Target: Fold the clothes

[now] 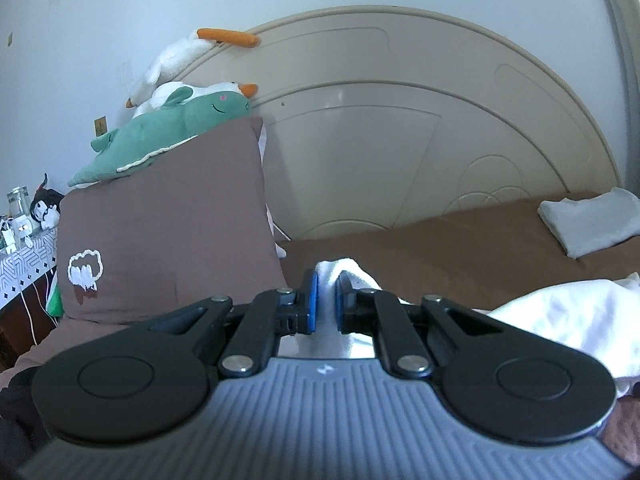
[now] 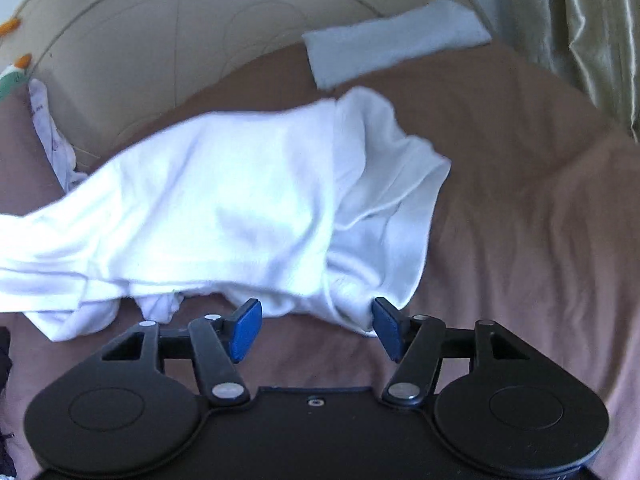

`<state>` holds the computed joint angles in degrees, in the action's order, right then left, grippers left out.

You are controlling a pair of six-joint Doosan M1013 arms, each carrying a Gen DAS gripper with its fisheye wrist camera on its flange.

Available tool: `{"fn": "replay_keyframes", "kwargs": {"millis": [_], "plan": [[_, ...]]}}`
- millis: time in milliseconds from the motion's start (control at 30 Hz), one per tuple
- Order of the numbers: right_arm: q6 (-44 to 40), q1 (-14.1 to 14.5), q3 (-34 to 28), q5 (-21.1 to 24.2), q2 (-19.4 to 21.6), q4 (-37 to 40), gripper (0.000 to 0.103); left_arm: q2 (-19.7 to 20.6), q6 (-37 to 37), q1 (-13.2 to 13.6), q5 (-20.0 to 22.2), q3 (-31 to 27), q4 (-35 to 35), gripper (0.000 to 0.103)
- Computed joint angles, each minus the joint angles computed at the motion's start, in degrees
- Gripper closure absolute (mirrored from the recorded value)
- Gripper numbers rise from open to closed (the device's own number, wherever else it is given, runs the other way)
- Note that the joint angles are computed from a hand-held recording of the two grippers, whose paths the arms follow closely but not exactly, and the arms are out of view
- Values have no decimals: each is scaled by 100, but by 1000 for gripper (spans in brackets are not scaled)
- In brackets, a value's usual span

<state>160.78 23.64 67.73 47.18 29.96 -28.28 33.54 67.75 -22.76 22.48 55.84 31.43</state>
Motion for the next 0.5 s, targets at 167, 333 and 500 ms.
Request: {"fn": "replay_keyframes", "kwargs": {"millis": [167, 333, 500], "plan": [[-175, 101, -190, 303, 122, -488, 37, -7, 574, 90, 185, -33, -713, 95], [84, 184, -138, 211, 95, -1386, 93, -190, -1035, -4, -55, 439, 1644, 99], [-541, 290, -293, 399, 27, -1397, 95, -339, -1605, 38, -153, 640, 2624, 99]]}}
